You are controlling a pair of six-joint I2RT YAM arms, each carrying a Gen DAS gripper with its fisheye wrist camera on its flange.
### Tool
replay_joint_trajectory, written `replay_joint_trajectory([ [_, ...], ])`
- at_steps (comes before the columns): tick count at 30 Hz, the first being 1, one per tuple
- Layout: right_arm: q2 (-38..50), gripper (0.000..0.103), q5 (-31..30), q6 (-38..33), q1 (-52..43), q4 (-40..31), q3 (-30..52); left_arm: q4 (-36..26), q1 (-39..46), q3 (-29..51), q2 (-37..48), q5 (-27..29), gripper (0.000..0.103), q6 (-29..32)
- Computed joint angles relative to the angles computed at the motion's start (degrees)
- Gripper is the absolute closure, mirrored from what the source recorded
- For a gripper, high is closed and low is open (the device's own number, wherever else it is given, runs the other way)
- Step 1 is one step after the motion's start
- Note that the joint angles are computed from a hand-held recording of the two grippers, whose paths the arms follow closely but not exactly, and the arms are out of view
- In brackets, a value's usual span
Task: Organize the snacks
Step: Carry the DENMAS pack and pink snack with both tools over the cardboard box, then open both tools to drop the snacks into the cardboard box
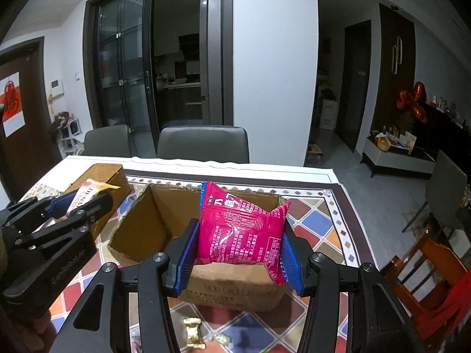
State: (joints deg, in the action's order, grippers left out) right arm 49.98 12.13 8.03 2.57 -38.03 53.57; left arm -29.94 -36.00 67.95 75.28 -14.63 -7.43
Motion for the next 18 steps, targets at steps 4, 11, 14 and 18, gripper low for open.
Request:
replay_joint_trajectory([
  [4,2.8,0.05,-1.4,-0.8,-1.6,2.1,-0.1,1.4,0.8,0.6,2.6,1.0,0.071,0.6],
  [11,6.8,0.05,-2.4,-1.6,-2.5,5.1,-0.5,3.3,2.1,1.8,6.6,2.8,0.07,1.0],
  [14,8.0,0.049,-3.6,-1.7,-3.3,5.8,-0.7,3.6,2.6,2.1,7.6,3.4,0.068,1.4],
  [18,8.8,0.043,-4.3,-2.5,-3.8,6.9,-0.9,4.3,3.0,1.7,8.1,3.2,0.054,1.5],
])
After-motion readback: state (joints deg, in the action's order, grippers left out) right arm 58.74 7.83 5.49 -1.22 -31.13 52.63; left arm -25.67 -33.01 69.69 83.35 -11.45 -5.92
